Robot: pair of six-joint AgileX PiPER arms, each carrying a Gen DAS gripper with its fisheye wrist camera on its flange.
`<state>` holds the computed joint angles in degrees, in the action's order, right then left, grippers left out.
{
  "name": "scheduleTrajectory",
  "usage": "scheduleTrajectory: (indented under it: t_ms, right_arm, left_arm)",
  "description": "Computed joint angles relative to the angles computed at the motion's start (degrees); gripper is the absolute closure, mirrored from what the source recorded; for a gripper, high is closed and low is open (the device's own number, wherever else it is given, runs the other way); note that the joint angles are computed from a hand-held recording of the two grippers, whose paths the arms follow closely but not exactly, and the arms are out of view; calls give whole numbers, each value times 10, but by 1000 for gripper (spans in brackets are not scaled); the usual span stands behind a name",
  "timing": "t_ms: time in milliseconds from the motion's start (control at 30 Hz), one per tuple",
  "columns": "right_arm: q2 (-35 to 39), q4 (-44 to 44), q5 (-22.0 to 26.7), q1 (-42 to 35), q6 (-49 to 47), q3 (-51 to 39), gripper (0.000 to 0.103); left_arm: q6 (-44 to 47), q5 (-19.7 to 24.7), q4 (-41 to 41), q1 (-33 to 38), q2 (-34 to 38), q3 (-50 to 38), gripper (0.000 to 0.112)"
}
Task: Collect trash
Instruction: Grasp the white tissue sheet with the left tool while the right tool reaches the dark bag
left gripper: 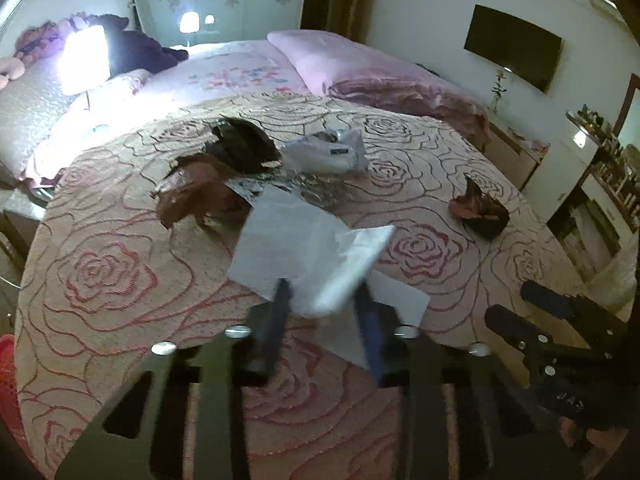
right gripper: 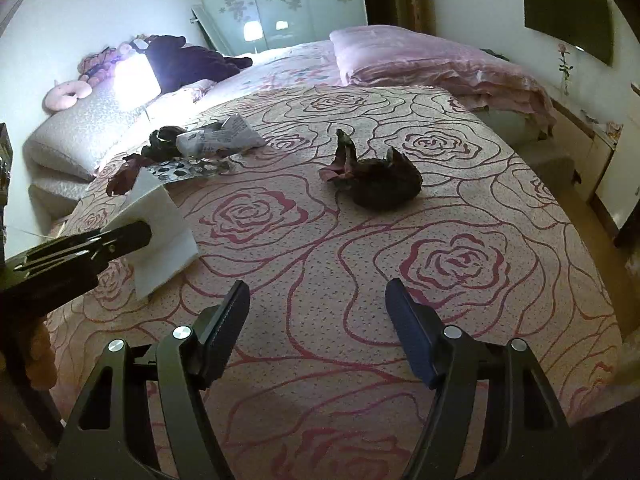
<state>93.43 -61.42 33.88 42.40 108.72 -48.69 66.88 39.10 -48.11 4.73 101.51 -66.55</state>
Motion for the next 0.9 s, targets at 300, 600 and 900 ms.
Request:
scheduleTrajectory:
  t_ms: [300,600,900]
  right_arm:
    - [-4,-2,0,2,8,3,35]
    - [-10,-4,10,-24,5,11,35]
    - [-7,16,-52,-122,-67,-10,28]
  left_arm:
    - [44,41,-28,58,-25,21,99]
    - [78,34,-33,120,-43,49,99]
    - [77,49,-37,154,-39,45,99]
